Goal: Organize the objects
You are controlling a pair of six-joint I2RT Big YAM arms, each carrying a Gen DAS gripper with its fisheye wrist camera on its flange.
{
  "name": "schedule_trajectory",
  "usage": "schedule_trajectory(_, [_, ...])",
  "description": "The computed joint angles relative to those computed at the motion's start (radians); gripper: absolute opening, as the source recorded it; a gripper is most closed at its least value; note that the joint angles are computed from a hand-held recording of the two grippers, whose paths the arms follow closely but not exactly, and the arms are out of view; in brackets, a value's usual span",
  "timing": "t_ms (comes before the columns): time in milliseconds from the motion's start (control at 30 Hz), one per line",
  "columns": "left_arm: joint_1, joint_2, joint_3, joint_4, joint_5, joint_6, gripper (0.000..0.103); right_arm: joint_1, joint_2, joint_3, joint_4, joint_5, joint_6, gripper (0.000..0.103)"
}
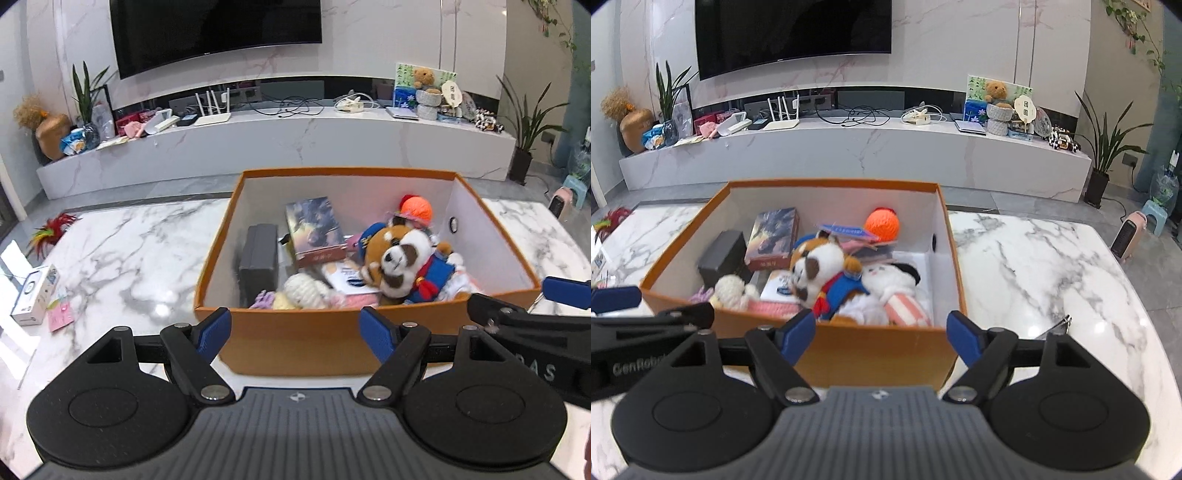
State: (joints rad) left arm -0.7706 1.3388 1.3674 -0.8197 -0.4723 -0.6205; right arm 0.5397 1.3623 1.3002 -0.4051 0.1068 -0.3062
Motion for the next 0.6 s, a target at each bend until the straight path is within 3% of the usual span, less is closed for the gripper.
schedule_trajectory(200, [-0.009, -0.005, -0.006, -0.009, -0.047, -0.025, 0.090, 0.013, -0.009, -0.021, 0.013, 0.014, -0.007, 0.080])
schedule_trajectory(600, [0.003, -0.034, -0.053, 0.036, -0.013, -0.050, 0.090, 0.014, 0.001, -0.032, 0.021, 0.037, 0.014, 0.084])
